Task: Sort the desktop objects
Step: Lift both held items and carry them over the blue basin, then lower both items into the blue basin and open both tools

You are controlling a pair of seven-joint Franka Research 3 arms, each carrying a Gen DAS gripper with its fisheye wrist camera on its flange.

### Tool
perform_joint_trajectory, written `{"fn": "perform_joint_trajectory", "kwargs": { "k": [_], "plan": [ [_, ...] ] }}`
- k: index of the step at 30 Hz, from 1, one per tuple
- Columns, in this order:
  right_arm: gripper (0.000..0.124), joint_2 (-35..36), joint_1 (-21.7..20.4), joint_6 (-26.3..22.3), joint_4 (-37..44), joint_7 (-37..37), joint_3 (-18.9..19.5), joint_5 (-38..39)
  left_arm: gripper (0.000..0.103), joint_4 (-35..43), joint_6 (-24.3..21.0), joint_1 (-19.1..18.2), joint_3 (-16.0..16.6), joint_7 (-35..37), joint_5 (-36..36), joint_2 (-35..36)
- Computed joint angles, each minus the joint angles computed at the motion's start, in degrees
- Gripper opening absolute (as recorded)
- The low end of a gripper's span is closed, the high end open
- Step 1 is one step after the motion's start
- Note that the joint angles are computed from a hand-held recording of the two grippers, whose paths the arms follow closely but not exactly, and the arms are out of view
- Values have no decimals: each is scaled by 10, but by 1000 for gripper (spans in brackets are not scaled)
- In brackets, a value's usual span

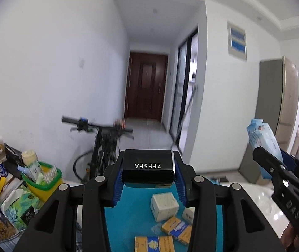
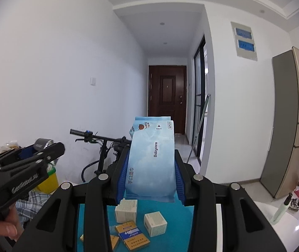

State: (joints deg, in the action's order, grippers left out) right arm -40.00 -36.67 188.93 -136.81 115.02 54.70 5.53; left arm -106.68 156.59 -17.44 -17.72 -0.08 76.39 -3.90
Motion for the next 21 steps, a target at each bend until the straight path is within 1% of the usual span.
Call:
{"fn": "perform_joint_trajectory", "kwargs": {
  "k": [1,2,5,7,8,10,13,14,16,17,18,21],
  "plan": [
    [37,4,1,-5,1,-3,-2,-3,44,10,-6,-2,1,37,-33,9],
    [37,10,5,-15,4,-7,-7,-6,44,21,-21,-6,0,73,-63,21],
    [37,50,41,-52,22,-16,-44,-22,44,47,-34,-15,6,132,-120,48],
    [37,72,47,-89,49,-17,-59,-41,44,63,-44,-23,11,166,-150,64],
    [37,81,46,-107,63,-14,-61,-50,44,66,-48,-27,14,174,-158,68],
    [37,104,60,-126,78,-15,-75,-64,44,69,-47,-31,21,178,-170,74],
    [37,129,83,-130,74,-2,-93,-75,44,65,-41,-33,30,180,-186,79],
    [37,133,79,-138,76,11,-90,-79,44,68,-42,-34,31,186,-196,83],
    [37,157,113,-148,78,7,-115,-83,44,65,-30,-31,35,199,-223,86],
    [37,165,134,-147,77,2,-133,-82,44,62,-23,-31,38,199,-229,86],
    [37,167,145,-144,74,3,-142,-86,44,62,-24,-32,39,198,-226,86],
    [37,153,126,-154,71,30,-128,-123,44,64,-41,-37,40,194,-211,86]
  ]
}}
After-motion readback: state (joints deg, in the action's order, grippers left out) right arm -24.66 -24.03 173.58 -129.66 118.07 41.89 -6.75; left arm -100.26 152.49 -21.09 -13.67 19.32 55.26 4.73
